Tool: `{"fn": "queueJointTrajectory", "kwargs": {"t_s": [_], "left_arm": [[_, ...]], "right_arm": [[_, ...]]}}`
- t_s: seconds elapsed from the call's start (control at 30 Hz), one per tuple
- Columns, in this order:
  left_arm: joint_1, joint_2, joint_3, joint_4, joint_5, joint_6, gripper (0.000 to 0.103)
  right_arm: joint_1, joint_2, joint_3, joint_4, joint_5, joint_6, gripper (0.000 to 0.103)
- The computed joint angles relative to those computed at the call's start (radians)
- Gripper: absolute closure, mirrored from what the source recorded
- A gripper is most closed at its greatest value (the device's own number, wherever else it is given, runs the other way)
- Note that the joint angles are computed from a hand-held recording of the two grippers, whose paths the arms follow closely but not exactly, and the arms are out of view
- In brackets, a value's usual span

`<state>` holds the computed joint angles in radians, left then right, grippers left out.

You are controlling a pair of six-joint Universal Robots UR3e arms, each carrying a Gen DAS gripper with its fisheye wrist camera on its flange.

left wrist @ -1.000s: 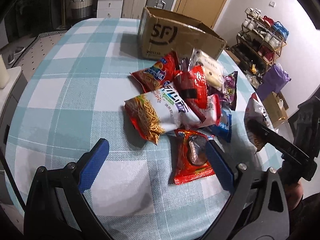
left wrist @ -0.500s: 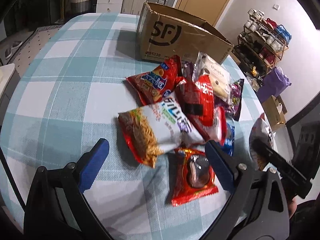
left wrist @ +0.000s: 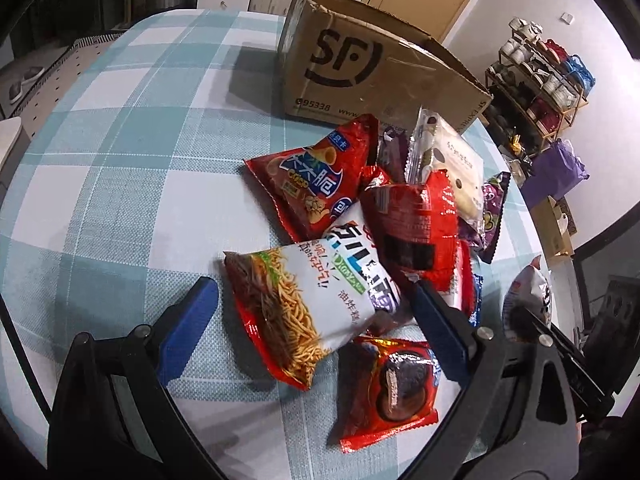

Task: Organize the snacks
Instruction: 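Grasp the orange-white noodle bag with the left tool while the right tool holds its bag, then lift both noodle bags and carry them over the cardboard box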

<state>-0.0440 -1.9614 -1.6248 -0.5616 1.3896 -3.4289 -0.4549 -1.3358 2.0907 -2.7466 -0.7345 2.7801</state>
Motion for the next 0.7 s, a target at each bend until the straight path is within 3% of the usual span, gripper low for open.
{"fn": "queueJointTrajectory", "kwargs": {"t_s": [0.3,0.4,0.43,0.47,0.57,0.7], "left_arm": [[0.026,-0.032,-0.008,0.018,-0.005,0.003,0.011],[0.031,-0.032,-0.017,0.036,-0.006,0.019,0.024],[0.037,-0.032,-0.024,0.049,-0.017,0.032,0.037],[0.050,-0.031,-0.033,0.058,-0.050,0.045,0.042],[0.065,-0.018,-0.069,0.089,-0.076,0.070,0.053],[0.079,0.016,-0.119,0.108,-0.077,0.081,0.053]], "right_arm": [[0.015,0.011,-0.026,0.002,-0.016,0.003,0.058],[0.019,0.011,-0.036,0.019,-0.014,-0.002,0.058],[0.023,0.011,-0.039,0.017,-0.019,0.001,0.058],[0.026,0.010,-0.042,0.019,-0.020,0.001,0.058],[0.029,0.009,-0.047,0.022,-0.022,0.003,0.058],[0.034,0.001,-0.047,0.018,-0.025,0.009,0.058]]}}
